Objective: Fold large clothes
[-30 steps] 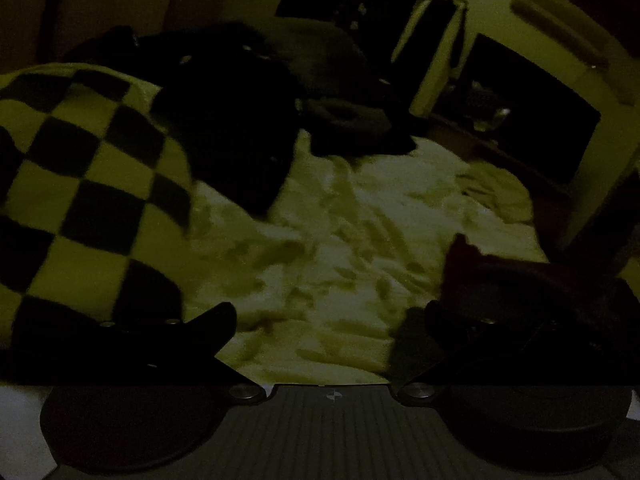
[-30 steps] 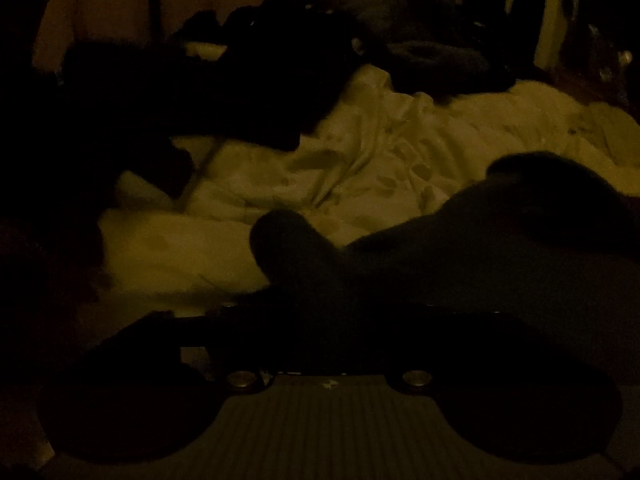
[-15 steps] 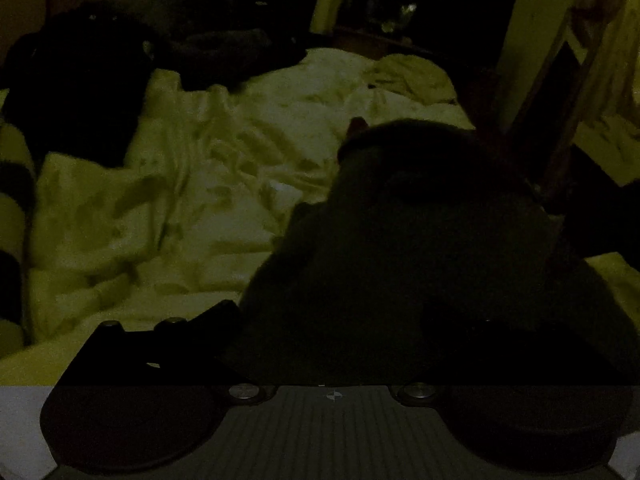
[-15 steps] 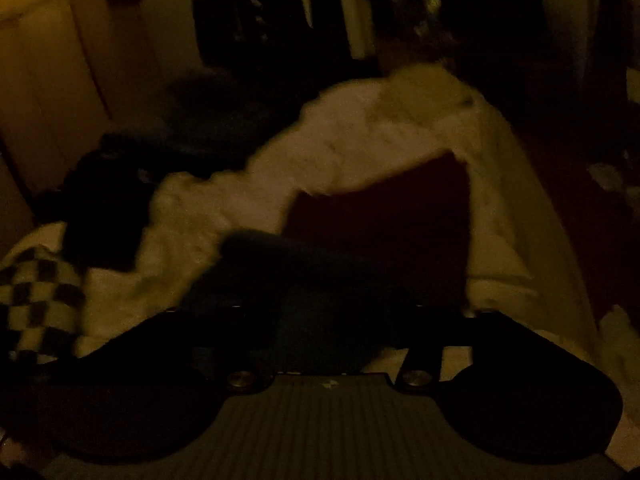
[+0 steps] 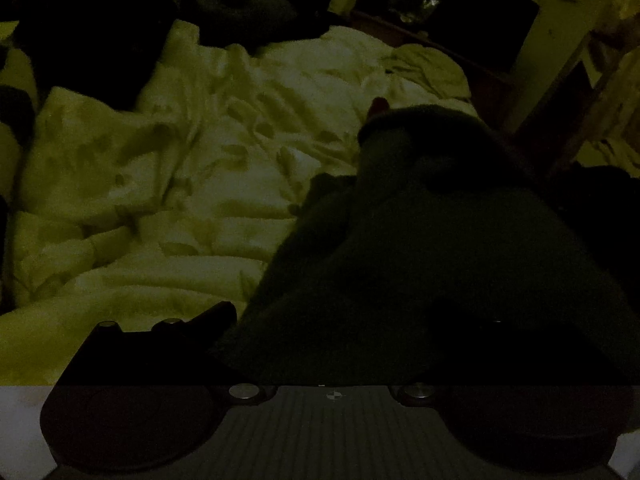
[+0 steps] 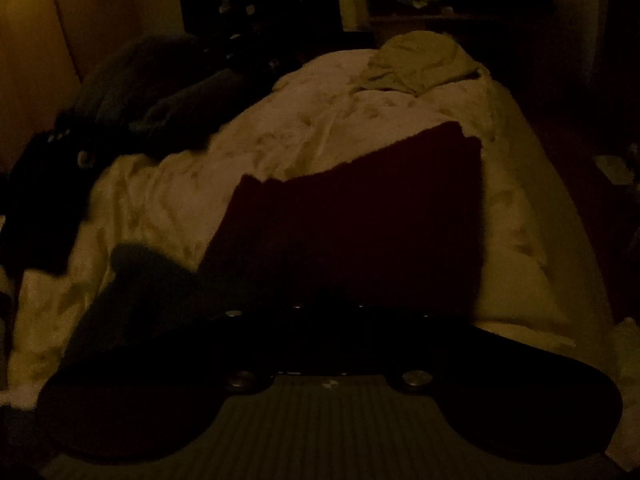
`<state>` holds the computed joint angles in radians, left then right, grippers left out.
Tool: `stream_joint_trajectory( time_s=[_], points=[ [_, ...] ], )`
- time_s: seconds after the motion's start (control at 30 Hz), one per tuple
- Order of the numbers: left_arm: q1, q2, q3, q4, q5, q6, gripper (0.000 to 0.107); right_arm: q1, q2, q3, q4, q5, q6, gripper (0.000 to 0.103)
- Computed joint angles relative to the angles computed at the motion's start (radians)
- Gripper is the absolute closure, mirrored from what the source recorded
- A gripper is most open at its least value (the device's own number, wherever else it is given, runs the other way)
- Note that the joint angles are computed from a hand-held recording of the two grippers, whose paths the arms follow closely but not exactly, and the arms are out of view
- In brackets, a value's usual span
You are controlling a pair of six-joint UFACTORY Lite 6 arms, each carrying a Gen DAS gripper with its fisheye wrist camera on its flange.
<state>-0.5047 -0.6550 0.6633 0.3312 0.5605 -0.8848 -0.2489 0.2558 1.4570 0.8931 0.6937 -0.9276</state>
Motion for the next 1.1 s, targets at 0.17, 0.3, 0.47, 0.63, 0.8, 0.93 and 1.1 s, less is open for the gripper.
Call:
stream_joint_trajectory(
  time_s=[0.17,0.3,0.47,0.63,0.8,0.93,1.1],
  points=[
    [0.02,-0.006,-0.01,-0.036,-0.017,0.039,0.004,-0.082,-0.039,-0.071,0.165,0.086,-0.03,0.044],
    [0.029,-0.007,-0.011,-0.051,-0.021,0.056,0.004,-0.244,-0.119,-0.198,0.374,0.33,-0.274,0.039],
    [0.003,-0.001,-0.008,0.001,-0.01,0.007,0.004,-0.196,-0.022,-0.119,0.266,0.348,-0.242,0.075],
    [-0.003,-0.005,-0.015,0.011,-0.014,-0.001,0.004,-0.089,0.027,-0.076,0.265,0.104,-0.182,0.091],
    [0.014,-0.007,-0.017,-0.02,-0.019,0.038,0.004,0.016,-0.027,-0.189,0.293,-0.129,-0.292,0.083],
    [0.039,-0.015,-0.02,-0.078,-0.028,0.092,0.004,-0.022,-0.083,-0.245,0.36,-0.056,-0.35,0.047],
    [0.169,-0.061,0.03,-0.337,0.038,0.331,0.004,-0.144,-0.182,-0.272,0.284,0.083,-0.121,0.021]
  ],
)
